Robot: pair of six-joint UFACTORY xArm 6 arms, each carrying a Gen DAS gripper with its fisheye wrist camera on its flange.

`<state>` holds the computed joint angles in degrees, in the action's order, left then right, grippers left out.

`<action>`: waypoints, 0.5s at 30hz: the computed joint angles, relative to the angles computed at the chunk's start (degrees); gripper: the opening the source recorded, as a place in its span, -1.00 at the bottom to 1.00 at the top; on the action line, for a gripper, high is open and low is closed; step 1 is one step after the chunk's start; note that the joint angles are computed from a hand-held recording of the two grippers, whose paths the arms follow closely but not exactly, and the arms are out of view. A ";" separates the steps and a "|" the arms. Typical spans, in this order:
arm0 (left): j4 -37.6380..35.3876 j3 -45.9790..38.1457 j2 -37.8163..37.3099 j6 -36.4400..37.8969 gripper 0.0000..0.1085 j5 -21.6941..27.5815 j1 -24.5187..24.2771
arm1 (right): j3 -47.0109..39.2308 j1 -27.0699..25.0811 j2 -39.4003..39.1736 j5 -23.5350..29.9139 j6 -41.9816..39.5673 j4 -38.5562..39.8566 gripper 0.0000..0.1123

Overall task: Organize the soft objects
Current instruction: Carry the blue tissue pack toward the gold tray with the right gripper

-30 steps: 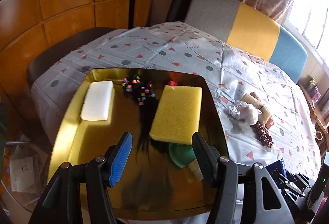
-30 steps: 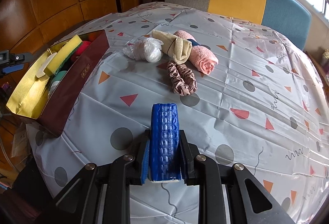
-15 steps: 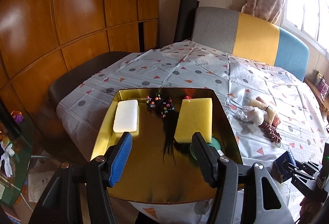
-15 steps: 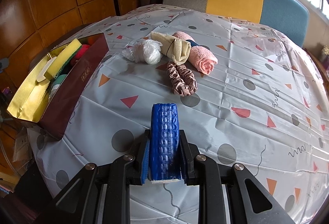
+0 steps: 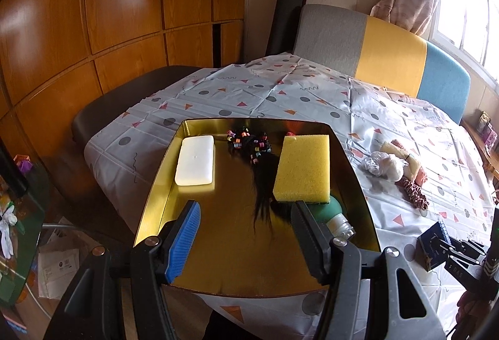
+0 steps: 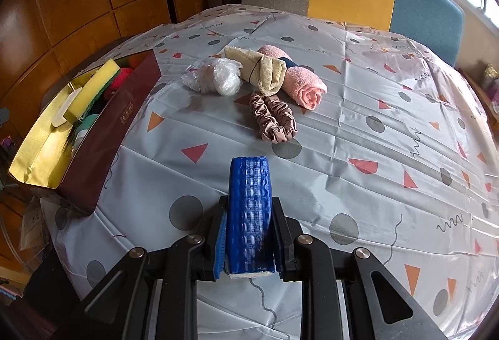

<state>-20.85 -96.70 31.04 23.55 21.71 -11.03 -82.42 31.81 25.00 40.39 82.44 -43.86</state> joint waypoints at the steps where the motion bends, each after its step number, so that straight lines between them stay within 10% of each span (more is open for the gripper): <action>1: -0.28 -0.13 0.10 0.14 0.13 0.25 0.10 | -0.27 0.06 0.13 0.34 -0.41 0.28 -0.56; 15: -3.02 -0.87 1.03 1.40 0.13 1.96 1.28 | -3.83 0.58 1.62 2.50 -4.16 3.49 -0.57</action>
<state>-23.87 -97.57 32.07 24.95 23.67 -9.75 -86.25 32.39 26.62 42.89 78.28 -40.37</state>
